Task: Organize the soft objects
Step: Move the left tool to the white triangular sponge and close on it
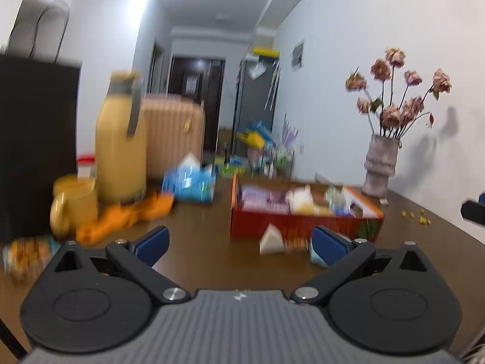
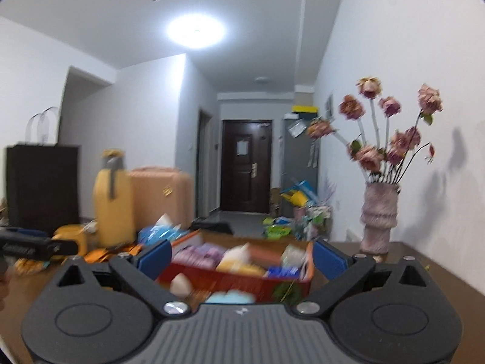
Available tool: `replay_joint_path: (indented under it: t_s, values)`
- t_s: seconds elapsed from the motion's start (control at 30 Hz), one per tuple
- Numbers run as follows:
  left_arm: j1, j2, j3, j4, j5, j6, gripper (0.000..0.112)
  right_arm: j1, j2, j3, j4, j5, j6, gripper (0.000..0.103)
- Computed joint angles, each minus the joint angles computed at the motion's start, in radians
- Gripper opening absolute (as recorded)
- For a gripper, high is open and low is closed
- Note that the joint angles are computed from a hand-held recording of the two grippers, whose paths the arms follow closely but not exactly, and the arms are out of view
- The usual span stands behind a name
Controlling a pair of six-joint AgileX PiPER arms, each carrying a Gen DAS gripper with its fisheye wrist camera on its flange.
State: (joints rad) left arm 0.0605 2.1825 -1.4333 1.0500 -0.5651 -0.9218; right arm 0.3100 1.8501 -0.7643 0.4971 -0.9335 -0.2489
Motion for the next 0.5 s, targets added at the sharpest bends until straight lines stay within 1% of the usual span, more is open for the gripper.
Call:
replay_joint_path:
  t_s: [0.03,0.1,0.13,0.2,0.27,0.33,0.37,0.43,0.5]
  values:
    - [0.006,0.003,0.007,0.035,0.007,-0.017,0.103,0.008,0.003,0.026,-0.024,0.001,0.046,0.100]
    - [0.004,0.014,0.002,0.050,0.040,-0.024,0.103,-0.008,0.008,0.035,-0.092,0.060,0.118,0.100]
    - [0.000,0.025,-0.018,0.078,0.053,-0.054,0.103,-0.014,0.013,0.024,-0.105,0.086,0.121,0.099]
    - [-0.008,0.051,-0.075,0.150,0.066,-0.137,0.103,-0.015,0.036,-0.021,-0.059,0.116,0.067,0.099]
    - [-0.023,0.075,-0.121,0.175,0.078,-0.167,0.103,-0.021,0.067,-0.079,-0.015,0.147,0.026,0.099]
    - [-0.040,0.103,-0.173,0.222,0.097,-0.221,0.103,-0.048,0.102,-0.146,-0.016,0.207,0.024,0.098]
    - [-0.048,0.123,-0.213,0.280,0.111,-0.286,0.103,-0.063,0.127,-0.190,-0.010,0.249,0.020,0.098]
    - [-0.064,0.165,-0.296,0.409,0.128,-0.427,0.103,-0.101,0.172,-0.287,-0.002,0.347,-0.003,0.093]
    - [-0.083,0.223,-0.402,0.575,0.146,-0.599,0.102,-0.138,0.239,-0.410,0.040,0.459,-0.055,0.090]
